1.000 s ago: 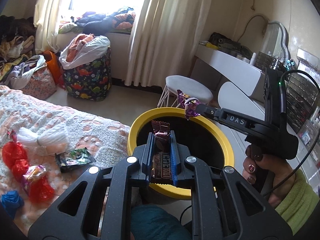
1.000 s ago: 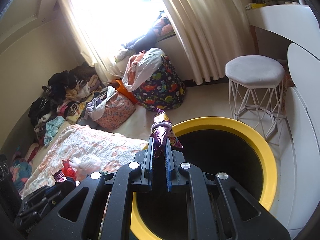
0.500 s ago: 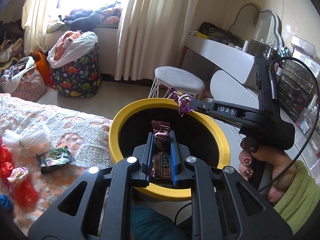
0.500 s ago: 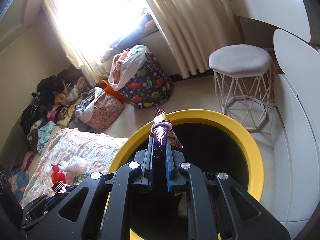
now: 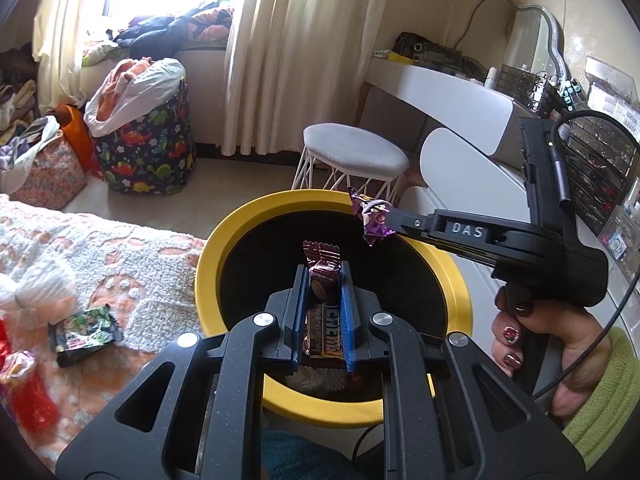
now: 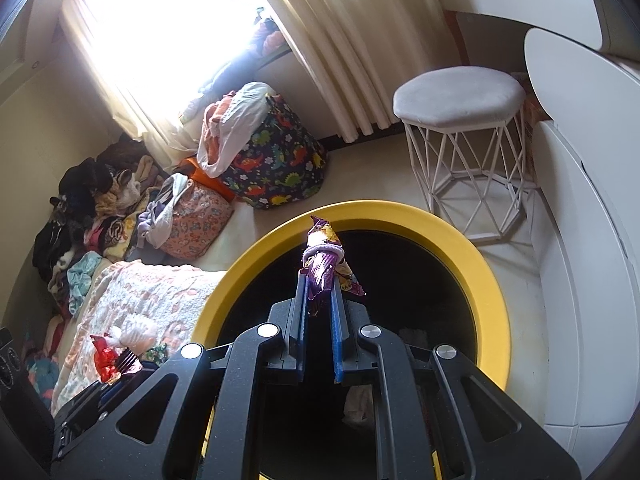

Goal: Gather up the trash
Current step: 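Carry the chocolate bar and purple wrapper in both tools over the yellow bin, then open both tools to drop the chocolate bar and purple wrapper into the bin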

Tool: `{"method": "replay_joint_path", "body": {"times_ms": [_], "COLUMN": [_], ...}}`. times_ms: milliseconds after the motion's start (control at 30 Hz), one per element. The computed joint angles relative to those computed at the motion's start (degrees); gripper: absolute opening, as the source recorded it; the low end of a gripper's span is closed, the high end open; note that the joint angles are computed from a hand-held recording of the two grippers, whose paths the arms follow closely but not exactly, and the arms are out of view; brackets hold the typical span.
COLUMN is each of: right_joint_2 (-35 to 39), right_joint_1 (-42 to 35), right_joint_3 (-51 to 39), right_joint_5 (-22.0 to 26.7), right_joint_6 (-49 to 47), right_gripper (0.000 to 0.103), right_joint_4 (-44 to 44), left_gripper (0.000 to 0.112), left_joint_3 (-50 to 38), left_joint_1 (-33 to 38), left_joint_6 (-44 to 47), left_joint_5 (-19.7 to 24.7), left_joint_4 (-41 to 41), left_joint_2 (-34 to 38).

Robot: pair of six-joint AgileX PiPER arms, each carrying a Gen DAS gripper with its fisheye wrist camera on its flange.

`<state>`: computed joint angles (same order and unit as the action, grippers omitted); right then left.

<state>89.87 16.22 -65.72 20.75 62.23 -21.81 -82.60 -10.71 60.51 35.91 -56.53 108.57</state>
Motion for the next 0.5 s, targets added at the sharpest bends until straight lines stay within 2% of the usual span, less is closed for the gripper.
{"method": "replay_joint_path", "body": {"times_ms": [333,500], "right_joint_2": [1.13,1.25], "right_joint_1": [-1.84,-1.97], "right_joint_3": [0.02,0.11], "right_joint_5": [-0.51,-0.48], "right_joint_6": [-8.15,-7.37], "right_gripper": [0.010,0.011], "right_joint_4": [8.98,8.78], "left_gripper": [0.010,0.010], "left_joint_3": [-6.28,-8.57], "left_joint_1": [-1.27,-1.12], "left_joint_6": [-8.09,-10.48], "left_joint_5": [0.07,0.67], "left_joint_4": [5.87,7.19], "left_joint_2": [4.83,6.53]}}
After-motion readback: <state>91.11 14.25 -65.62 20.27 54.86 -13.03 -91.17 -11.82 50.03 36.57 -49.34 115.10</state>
